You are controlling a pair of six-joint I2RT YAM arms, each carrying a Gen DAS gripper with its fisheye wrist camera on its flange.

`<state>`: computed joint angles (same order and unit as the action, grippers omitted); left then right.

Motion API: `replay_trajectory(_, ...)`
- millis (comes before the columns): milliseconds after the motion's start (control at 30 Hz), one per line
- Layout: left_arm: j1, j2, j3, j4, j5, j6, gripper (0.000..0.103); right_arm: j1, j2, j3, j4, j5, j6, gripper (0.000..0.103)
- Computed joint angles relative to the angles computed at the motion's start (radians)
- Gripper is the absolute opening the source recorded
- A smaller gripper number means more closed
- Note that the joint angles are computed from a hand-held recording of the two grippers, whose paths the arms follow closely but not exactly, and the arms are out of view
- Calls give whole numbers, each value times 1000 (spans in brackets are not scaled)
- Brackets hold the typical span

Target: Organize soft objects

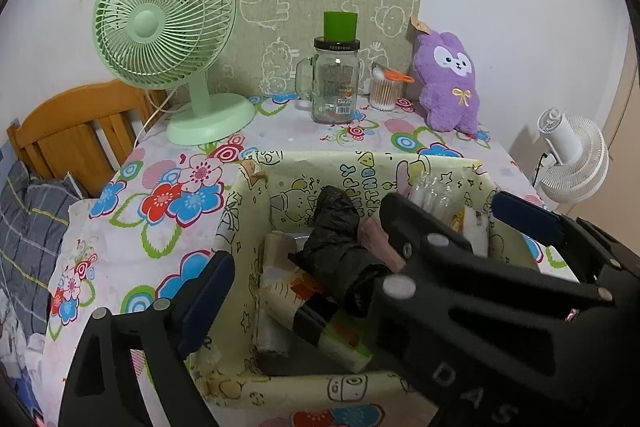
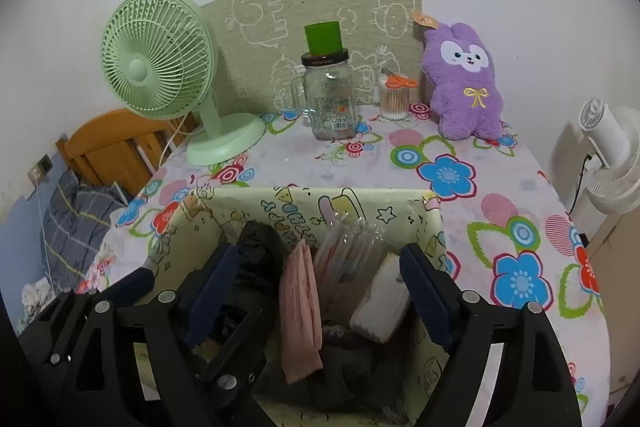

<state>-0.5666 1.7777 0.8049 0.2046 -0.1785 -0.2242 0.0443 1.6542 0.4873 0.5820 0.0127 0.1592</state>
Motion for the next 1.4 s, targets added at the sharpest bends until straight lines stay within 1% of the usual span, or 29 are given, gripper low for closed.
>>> replay_trajectory(33,-5,-9,-7,4,-8,-1,96,1,-15,-11,-1,4,-2,92)
replay_trajectory(100,-15,-25,-21,12,-25,-5,101,-1,-50,-46,17,-1,-4,97)
replay_trajectory(167,-21,-47,-36,12,-31,-8,103,-3,-85,-74,28,-2,-3,103)
replay_trajectory(467,-71,-183,-111,-8,-73,-11,103,4,-300,-184,-41,49,17,103)
replay_trajectory(567,-87,-236,-137,-25,-78,-16,103,12,-396,-223,-82,70,14,103)
replay_trajectory(700,-116,-329,-187,-46,-120,-26,103,23,-561,-275,-167,104,8,103)
replay_trajectory(767,-124,-366,-208,-54,-128,-30,103,35,-652,-295,-230,127,3,103)
replay_trajectory(867,-138,-439,-243,-76,-149,-34,103,69,-823,-319,-369,162,3,103)
replay_trajectory(967,-158,-517,-282,-97,-185,-47,103,125,-1010,-340,-514,232,19,103)
replay_trajectory(1067,-180,-604,-312,-147,-213,-57,103,194,-1193,-350,-668,313,39,103)
replay_trajectory(1200,-234,-742,-357,-216,-296,-58,103,292,-1409,-346,-879,417,77,103)
replay_trajectory(1333,-266,-867,-392,-282,-326,-65,103,384,-1560,-328,-1048,530,132,103)
replay_trajectory(1400,-281,-923,-404,-317,-344,-70,103,451,-1618,-314,-1129,608,166,103)
